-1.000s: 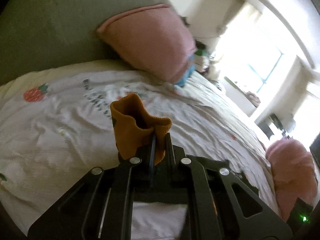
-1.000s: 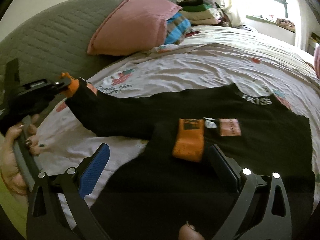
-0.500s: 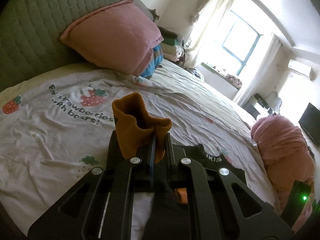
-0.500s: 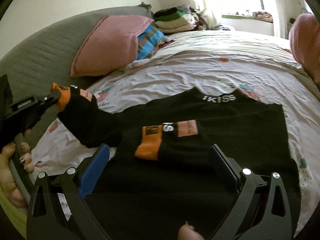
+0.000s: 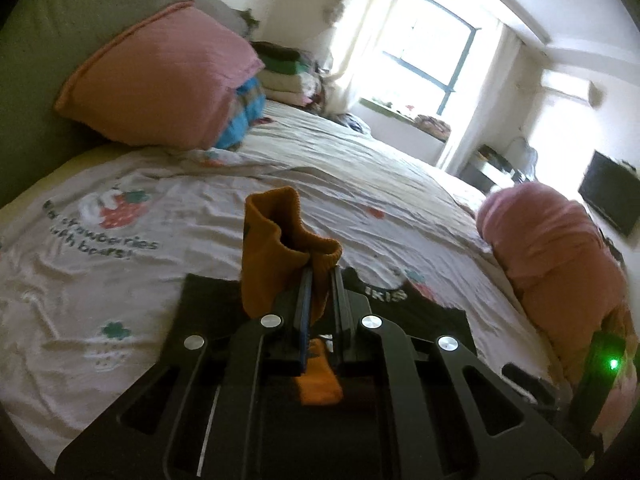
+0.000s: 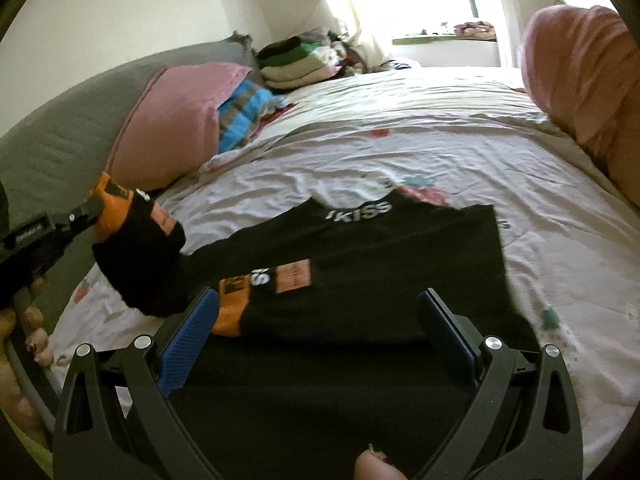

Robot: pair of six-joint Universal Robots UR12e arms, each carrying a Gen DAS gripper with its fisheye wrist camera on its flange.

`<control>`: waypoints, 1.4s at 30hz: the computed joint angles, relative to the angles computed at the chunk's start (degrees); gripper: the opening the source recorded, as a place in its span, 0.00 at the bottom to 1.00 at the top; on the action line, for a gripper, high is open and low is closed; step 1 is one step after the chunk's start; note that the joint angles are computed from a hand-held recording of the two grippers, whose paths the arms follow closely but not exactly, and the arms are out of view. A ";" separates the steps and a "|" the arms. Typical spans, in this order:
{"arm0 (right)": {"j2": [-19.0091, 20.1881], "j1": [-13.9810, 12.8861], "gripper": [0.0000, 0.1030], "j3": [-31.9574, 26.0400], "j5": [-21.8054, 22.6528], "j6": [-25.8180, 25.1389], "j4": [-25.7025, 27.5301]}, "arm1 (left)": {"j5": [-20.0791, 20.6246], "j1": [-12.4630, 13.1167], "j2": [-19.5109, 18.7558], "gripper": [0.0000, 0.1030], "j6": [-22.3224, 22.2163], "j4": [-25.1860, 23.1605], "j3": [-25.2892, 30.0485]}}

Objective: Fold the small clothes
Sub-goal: 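Lift the sleeve with the left gripper and carry it across the shirt body, then lower the cuff onto the shirt and open the left gripper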

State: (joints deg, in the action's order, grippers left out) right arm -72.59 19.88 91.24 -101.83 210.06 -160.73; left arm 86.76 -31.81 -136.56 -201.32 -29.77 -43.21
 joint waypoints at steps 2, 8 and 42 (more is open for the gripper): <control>-0.61 -0.31 0.95 0.86 -1.16 0.85 -0.35 | -0.93 -0.37 -0.99 0.02 0.95 -1.19 1.66; -2.13 -1.47 0.95 3.09 -3.10 2.32 -0.92 | -4.37 -1.28 -4.44 0.02 3.84 -6.15 7.04; 9.59 -1.01 0.80 -11.61 15.50 -1.88 13.65 | 4.98 0.00 -5.89 0.91 5.92 -18.89 8.00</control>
State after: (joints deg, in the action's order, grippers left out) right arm -62.99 18.87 79.63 -86.33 208.19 -147.08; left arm 91.73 -31.82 -142.45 -195.40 -48.66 -35.22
